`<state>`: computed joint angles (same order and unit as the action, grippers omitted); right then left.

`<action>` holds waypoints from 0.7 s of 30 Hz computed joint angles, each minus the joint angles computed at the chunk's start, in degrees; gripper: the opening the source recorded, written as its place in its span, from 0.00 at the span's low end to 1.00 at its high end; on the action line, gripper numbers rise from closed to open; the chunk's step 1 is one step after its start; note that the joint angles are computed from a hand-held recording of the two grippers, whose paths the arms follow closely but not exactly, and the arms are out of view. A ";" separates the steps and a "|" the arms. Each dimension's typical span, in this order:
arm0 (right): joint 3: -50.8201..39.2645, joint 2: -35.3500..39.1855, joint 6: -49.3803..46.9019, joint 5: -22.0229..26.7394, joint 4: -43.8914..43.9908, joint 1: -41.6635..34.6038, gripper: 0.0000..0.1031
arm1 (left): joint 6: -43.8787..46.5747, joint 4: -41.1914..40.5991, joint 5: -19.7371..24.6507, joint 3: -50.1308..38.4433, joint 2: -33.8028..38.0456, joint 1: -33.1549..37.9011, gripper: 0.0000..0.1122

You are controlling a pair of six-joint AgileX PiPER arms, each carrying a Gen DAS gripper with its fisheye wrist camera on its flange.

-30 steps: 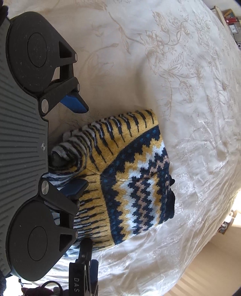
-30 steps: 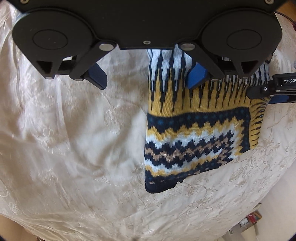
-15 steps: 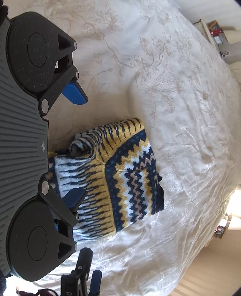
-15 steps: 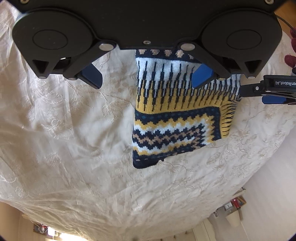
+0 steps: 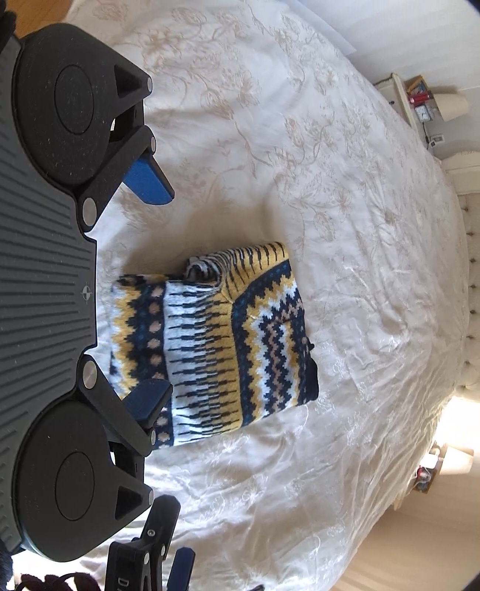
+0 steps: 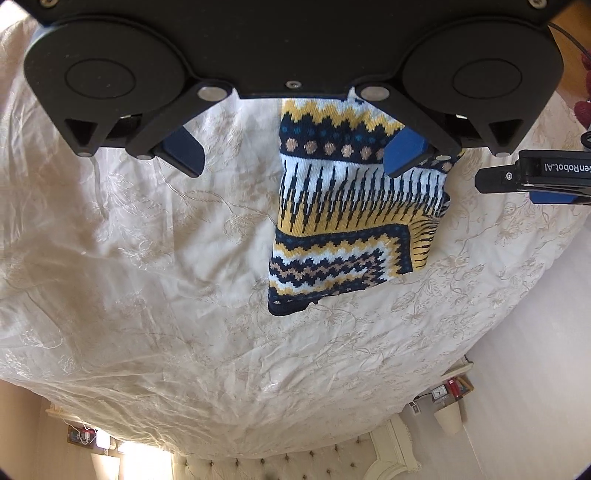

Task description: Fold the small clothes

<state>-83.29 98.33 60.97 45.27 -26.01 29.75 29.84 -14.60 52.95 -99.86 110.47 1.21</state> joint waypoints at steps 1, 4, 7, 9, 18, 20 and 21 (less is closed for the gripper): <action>0.43 -0.64 0.38 0.15 -0.42 0.45 0.99 | -1.34 1.45 -0.51 0.99 -0.99 -0.36 0.91; 1.43 -2.33 1.78 0.71 -2.56 2.19 0.99 | -6.39 7.02 -3.82 4.96 -4.37 -1.74 0.90; 2.60 -4.09 3.81 0.80 -5.34 4.06 0.99 | -8.69 9.67 -5.56 7.80 -6.93 -2.19 0.90; 3.65 -5.27 5.13 0.10 -7.03 5.12 0.99 | -10.08 11.82 -6.82 9.58 -8.46 -2.69 0.90; 0.12 -4.47 9.40 9.77 -13.43 10.12 0.99 | -7.40 8.20 -5.51 12.90 -11.60 -1.73 0.90; -0.66 -4.51 8.75 10.57 -11.67 9.76 0.99 | -7.37 8.14 -5.34 13.43 -12.01 -1.71 0.90; -0.88 -4.61 8.33 10.52 -10.55 9.36 0.99 | -7.52 8.37 -5.57 13.95 -12.38 -1.77 0.90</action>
